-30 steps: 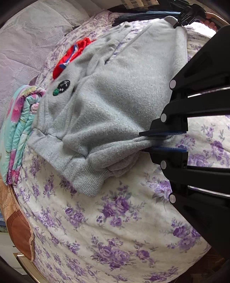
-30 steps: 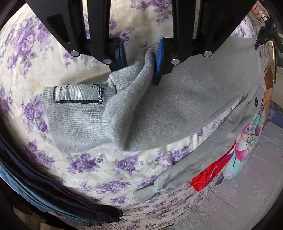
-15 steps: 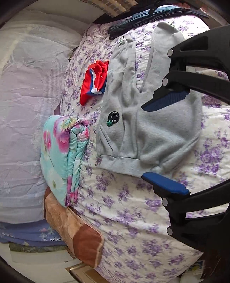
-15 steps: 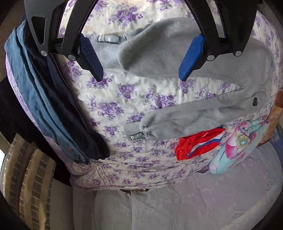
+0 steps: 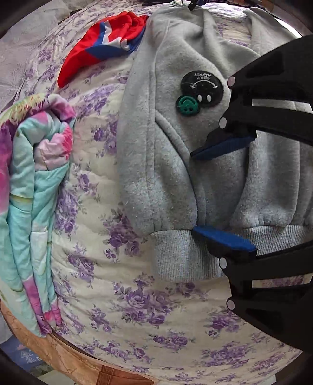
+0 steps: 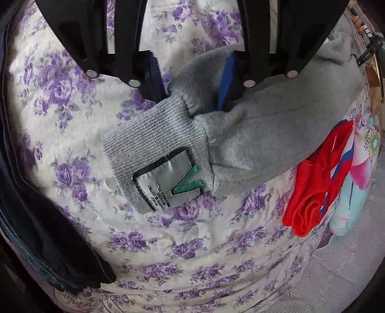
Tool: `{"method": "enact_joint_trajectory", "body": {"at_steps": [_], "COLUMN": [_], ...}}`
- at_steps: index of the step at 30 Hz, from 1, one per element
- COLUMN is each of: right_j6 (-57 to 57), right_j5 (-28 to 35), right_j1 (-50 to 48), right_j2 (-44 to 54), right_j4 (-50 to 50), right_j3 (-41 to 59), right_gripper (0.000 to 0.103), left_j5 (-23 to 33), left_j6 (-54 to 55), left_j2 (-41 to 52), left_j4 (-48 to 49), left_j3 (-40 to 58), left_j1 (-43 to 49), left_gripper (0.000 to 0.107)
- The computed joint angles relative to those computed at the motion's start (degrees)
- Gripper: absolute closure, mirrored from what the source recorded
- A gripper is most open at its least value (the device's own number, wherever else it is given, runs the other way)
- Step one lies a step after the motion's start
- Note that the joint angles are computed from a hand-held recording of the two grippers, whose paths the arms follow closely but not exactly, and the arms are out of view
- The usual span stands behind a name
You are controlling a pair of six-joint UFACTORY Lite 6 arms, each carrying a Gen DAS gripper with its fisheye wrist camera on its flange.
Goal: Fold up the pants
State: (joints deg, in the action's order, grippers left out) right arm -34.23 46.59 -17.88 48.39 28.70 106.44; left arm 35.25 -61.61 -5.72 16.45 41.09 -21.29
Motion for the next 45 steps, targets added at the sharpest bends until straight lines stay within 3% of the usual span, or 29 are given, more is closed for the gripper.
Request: {"method": "enact_joint_trajectory", "body": {"at_steps": [1, 4, 7, 10, 13, 14, 15, 18, 20, 21, 22, 23, 26, 29, 36, 38, 39, 40, 45], "right_j6": [-0.7, -3.9, -8.0, -6.0, -6.9, -4.2, -1.9, -5.9, -17.1, -23.1, -29.1, -34.4, -40.5, -40.9, -33.8, -28.8, -24.4, -19.9, -11.9], "right_j5": [1.4, -0.2, 2.2, 0.4, -5.6, -6.5, -6.5, -11.7, -11.4, -8.3, -4.2, 0.0, 7.5, 10.2, 5.2, 2.7, 0.7, -1.0, -3.9], "right_j1": [-0.4, -2.3, -6.2, -5.8, -3.1, -1.8, -0.9, -2.0, -6.1, -9.0, -12.4, -16.3, -24.1, -28.0, -24.7, -18.5, -13.2, -7.2, 22.7], "right_j2": [-0.6, -8.7, -12.4, -7.2, -9.3, -11.2, -13.3, -27.2, -38.1, -42.7, -47.2, -50.4, -59.6, -67.3, -74.9, -76.1, -76.4, -76.1, -61.0], "right_j4": [1.5, 2.7, 4.7, 1.7, -0.2, -3.9, -7.4, -7.7, 0.6, 5.1, 9.2, 11.9, 13.0, 10.9, 8.3, 6.6, 4.5, 2.3, 0.7], "right_j3": [-0.2, -8.1, -12.7, -11.9, -15.4, -16.7, -18.1, -31.2, -40.6, -44.0, -47.7, -50.1, -57.6, -63.9, -69.1, -69.4, -69.1, -68.3, -51.6], "right_gripper": [0.089, 0.089, 0.089, 0.086, 0.078, 0.071, 0.052, 0.048, 0.047, 0.046, 0.045, 0.043, 0.042, 0.042, 0.042, 0.042, 0.042, 0.042, 0.042], "left_j5": [0.2, 4.7, 3.0, 1.7, 8.7, 11.1, 12.3, 10.4, 15.5, 18.4, 19.3, 18.1, 11.8, 6.1, -1.0, -1.9, -2.2, -2.5, -10.2], "left_j6": [-0.2, -5.0, -4.7, -8.5, -12.2, -11.8, -10.2, -0.1, 0.6, 1.6, 4.9, 10.7, 28.6, 46.6, 81.9, 86.6, 86.6, 86.2, 86.8], "left_j2": [0.0, -1.3, -4.3, -2.8, 5.6, 7.3, 7.1, -3.9, -9.6, -10.8, -12.0, -12.8, -9.9, -4.6, 0.3, 2.2, 3.9, 5.8, -2.5], "left_j4": [0.1, 4.2, 3.5, 6.3, 10.9, 11.2, 10.6, 3.8, 6.4, 8.4, 8.7, 7.1, 0.8, -9.9, -35.8, -39.6, -39.5, -39.1, -40.2], "left_j3": [0.0, -0.1, -3.9, -4.6, 2.8, 4.8, 5.7, 2.8, 3.7, 5.2, 6.5, 7.7, 11.5, 12.9, 7.8, 6.5, 6.5, 6.4, -1.4], "left_j1": [0.4, -2.4, -2.7, -4.1, -8.6, -9.8, -10.4, -7.7, -8.0, -7.7, -6.0, -3.0, 5.2, 10.4, 18.9, 20.0, 19.9, 19.7, 16.5], "left_gripper": [0.059, 0.102, 0.107, 0.107, 0.107, 0.107, 0.107, 0.097, 0.087, 0.066, 0.052, 0.030, 0.026, 0.026, 0.026, 0.035, 0.073, 0.092, 0.096]}}
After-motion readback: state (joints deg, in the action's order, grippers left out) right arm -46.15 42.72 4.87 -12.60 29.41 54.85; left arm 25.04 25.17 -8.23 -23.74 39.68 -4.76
